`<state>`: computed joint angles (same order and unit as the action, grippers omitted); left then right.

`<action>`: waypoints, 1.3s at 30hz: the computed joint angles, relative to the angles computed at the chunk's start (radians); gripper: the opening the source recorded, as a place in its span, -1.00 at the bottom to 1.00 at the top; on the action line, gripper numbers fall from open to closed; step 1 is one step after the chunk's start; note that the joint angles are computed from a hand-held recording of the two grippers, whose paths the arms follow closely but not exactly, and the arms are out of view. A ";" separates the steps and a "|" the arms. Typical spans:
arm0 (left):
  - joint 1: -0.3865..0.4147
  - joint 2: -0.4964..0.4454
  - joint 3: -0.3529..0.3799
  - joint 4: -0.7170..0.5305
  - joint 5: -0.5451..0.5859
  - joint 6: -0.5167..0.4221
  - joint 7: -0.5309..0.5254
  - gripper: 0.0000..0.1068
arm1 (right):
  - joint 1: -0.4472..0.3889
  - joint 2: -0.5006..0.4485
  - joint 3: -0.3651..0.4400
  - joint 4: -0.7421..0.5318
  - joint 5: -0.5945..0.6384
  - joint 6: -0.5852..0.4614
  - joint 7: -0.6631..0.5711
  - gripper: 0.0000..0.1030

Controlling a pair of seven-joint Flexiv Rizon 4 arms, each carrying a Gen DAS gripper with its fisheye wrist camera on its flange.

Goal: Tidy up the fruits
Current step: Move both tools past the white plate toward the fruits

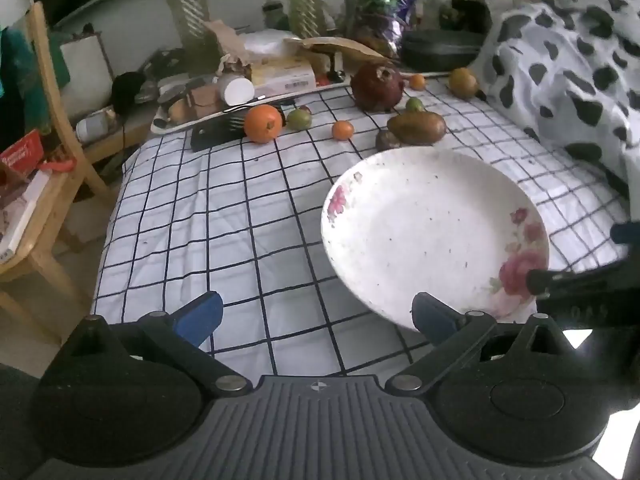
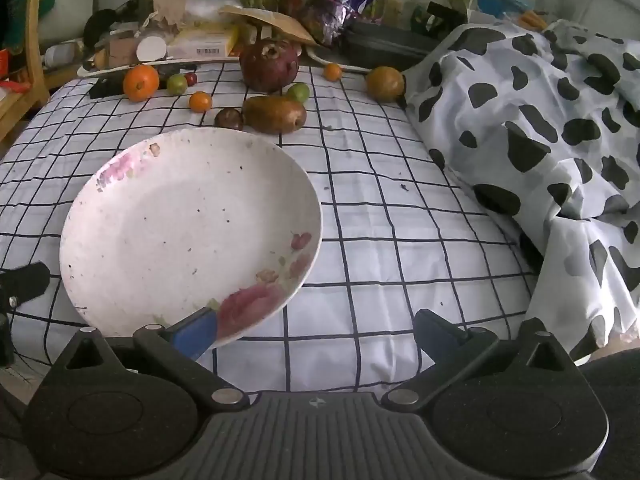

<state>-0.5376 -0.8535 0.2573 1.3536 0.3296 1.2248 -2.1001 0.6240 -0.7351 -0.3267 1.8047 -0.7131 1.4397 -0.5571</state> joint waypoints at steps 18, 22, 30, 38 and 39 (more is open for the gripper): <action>0.031 0.000 -0.039 0.035 -0.089 0.072 0.048 0.91 | -0.044 -0.002 0.062 -0.025 0.024 -0.025 -0.049 1.00; -0.010 -0.010 0.017 0.017 -0.079 0.058 0.017 0.91 | -0.037 0.001 0.053 -0.020 0.026 -0.020 -0.050 1.00; -0.002 -0.006 0.008 0.023 -0.071 0.069 -0.004 0.91 | -0.037 0.005 0.045 -0.013 0.020 -0.007 -0.035 1.00; 0.006 -0.003 -0.009 0.027 -0.078 0.077 0.028 0.91 | -0.012 0.002 0.010 -0.004 0.031 0.024 -0.032 1.00; 0.011 -0.002 -0.013 0.030 -0.083 0.078 0.031 0.91 | -0.013 0.002 0.012 -0.005 0.035 0.026 -0.036 1.00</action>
<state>-0.5265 -0.8551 0.2443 1.3838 0.2467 1.3024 -2.0687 0.6112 -0.7329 -0.3152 1.8002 -0.6776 1.4655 -0.5932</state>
